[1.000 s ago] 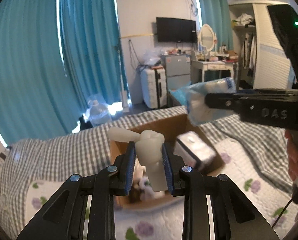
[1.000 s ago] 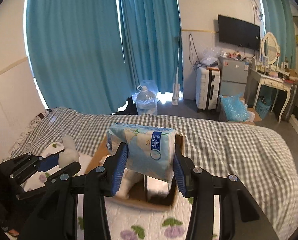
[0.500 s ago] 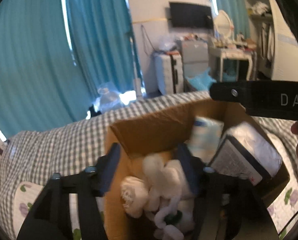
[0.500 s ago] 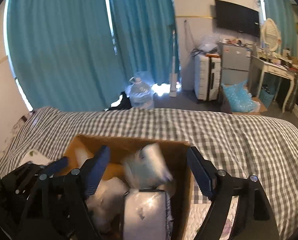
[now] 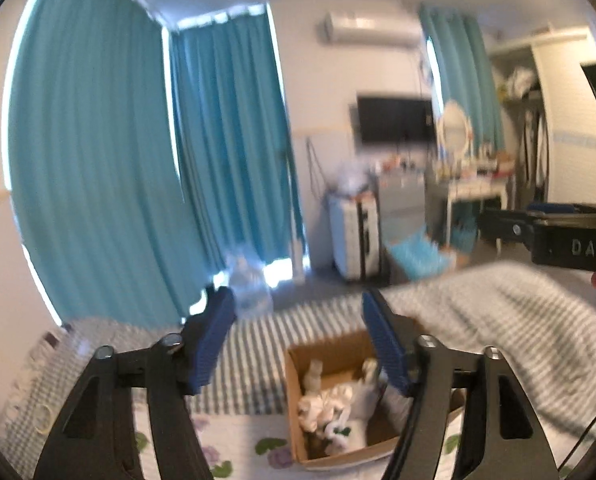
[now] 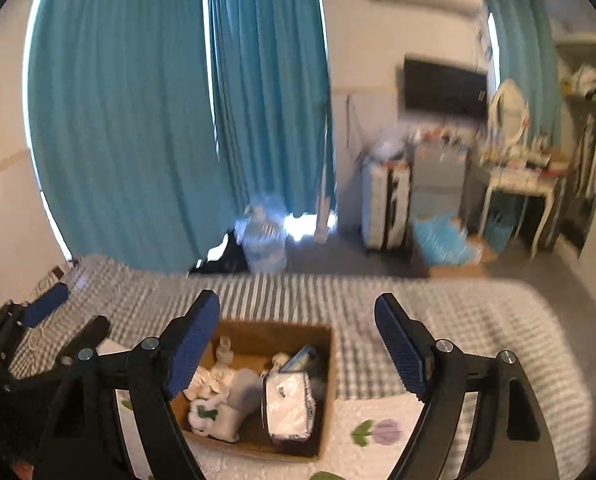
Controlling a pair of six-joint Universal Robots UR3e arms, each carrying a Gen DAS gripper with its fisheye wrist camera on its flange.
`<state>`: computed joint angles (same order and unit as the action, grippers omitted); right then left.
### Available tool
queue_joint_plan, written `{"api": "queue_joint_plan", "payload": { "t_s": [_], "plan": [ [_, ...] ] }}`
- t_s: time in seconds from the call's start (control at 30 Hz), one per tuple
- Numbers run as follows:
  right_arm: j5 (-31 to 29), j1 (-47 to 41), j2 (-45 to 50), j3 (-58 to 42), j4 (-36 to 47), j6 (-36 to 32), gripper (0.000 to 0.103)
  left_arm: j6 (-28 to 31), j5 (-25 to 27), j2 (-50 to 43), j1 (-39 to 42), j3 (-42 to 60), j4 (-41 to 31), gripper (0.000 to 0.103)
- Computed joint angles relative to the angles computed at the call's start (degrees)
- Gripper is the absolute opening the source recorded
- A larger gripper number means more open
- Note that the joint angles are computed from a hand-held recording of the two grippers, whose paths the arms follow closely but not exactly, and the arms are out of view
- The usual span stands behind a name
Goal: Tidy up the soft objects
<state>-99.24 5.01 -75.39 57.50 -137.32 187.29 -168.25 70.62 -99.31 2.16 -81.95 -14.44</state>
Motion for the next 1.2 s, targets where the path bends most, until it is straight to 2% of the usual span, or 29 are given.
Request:
{"api": "queue_joint_plan", "payload": {
  "t_s": [0.1,0.17,0.2,0.27,0.43,0.53,0.67,0.77,0.8,0.87,0.9,0.97,1.0,1.07,1.2],
  "plan": [
    [-6.45,4.4,-6.7,-0.4,1.09,-0.91,0.095,-3.24,-7.41,10.55,6.29,-5.69,2.57,0.08],
    [-11.85,8.56,-10.19,0.12,0.23,-1.25,0.102,-4.67,-12.17,15.66,10.77,-7.28,1.24,0.08],
    [-14.27,10.53,-10.97,-0.01,-0.37,-1.32,0.103,-5.63,-14.88,19.03,13.67,-8.14,-0.25,0.08],
    [-18.55,14.9,-13.72,1.51,-1.44,-0.65,0.103,-6.51,-16.13,22.89,16.6,-9.2,-1.97,0.08],
    [-24.73,23.11,-18.08,8.64,-5.14,0.28,0.103,-10.37,-27.63,35.65,29.39,-20.31,2.11,0.08],
    [-30.47,28.01,-19.58,17.01,-12.32,-0.36,0.103,-9.88,-30.4,40.93,33.38,-27.5,5.08,0.08],
    [-33.51,30.53,-19.51,28.74,-23.39,0.23,0.103,-7.65,-30.24,42.47,32.78,-35.32,8.45,0.08],
    [-33.98,30.09,-17.19,35.43,-32.0,0.03,0.103,-6.23,-24.52,38.78,27.93,-41.1,14.14,0.08],
    [-32.56,29.22,-16.42,38.02,-35.28,-0.35,0.103,-5.79,-23.45,38.15,27.02,-42.68,15.55,0.08],
    [-29.19,26.5,-14.77,42.53,-41.81,-1.37,0.103,-5.17,-17.13,32.28,21.74,-45.76,23.83,0.08],
    [-27.72,25.3,-13.33,44.08,-44.51,-1.68,0.103,-4.68,-15.87,31.26,20.73,-47.95,26.68,0.08],
    [-25.48,23.81,-11.05,47.05,-48.17,-0.94,0.103,-4.44,-11.31,25.21,17.18,-49.8,33.56,0.08],
    [-24.12,22.75,-10.04,48.44,-49.81,-0.17,0.103,-4.36,-10.9,24.21,16.78,-51.1,35.1,0.08],
    [-22.58,21.14,-7.88,50.65,-52.78,2.84,0.103,-3.37,-12.22,21.48,16.65,-51.82,36.0,0.08],
    [-21.06,18.8,-5.92,51.03,-51.76,4.26,0.103,-2.4,-9.97,17.14,14.22,-49.75,34.92,0.08]
  ]
}}
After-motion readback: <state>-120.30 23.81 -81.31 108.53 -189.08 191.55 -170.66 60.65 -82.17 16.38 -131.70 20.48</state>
